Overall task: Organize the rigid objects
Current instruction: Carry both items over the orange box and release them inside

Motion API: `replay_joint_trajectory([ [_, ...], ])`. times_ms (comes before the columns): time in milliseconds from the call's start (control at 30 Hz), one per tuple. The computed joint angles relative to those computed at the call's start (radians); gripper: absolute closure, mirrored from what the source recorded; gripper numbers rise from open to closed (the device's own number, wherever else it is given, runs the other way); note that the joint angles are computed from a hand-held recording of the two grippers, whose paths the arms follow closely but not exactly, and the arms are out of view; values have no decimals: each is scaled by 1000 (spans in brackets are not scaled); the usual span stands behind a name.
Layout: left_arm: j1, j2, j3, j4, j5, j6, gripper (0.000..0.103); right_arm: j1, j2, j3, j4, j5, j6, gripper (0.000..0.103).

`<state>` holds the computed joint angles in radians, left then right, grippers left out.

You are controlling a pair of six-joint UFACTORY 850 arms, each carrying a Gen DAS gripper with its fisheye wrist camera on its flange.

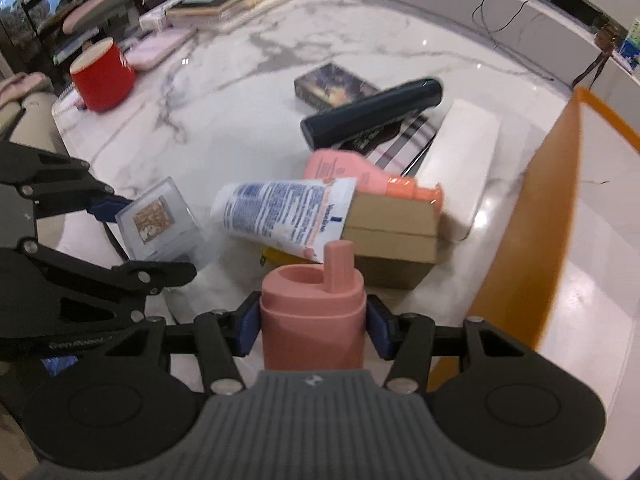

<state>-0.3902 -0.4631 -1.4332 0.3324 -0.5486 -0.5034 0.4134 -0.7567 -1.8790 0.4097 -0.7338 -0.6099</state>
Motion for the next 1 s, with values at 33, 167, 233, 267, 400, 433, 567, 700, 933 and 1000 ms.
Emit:
replay_joint_trajectory([
  [33,-5,2,-4,11,-3,-9,50,-5,12,11,18,11,-12,49],
  [167,-22,9,-33,51,-7,-42,50,-21,52,47,77,47,-53,49],
  [233,-29,8,-51,53,-4,-44,50,-31,72,61,107,64,-74,49],
  [267,-32,6,-63,51,-2,-43,50,-36,81,67,121,72,-85,49],
  [400,-47,-9,-123,55,6,-49,50,-65,116,78,183,107,-123,49],
  [433,-49,-15,-142,40,11,-35,50,-76,124,78,203,115,-135,49],
  [567,-55,-51,-229,-41,24,46,50,-114,148,79,214,154,-136,49],
  [700,-69,-127,-364,-178,12,253,50,-148,144,61,97,177,-28,49],
  [933,-102,-333,-678,-347,-104,622,50,-210,80,0,-82,105,190,49],
  [1000,-112,-388,-748,-324,-135,647,50,-220,55,-25,-102,82,207,48],
])
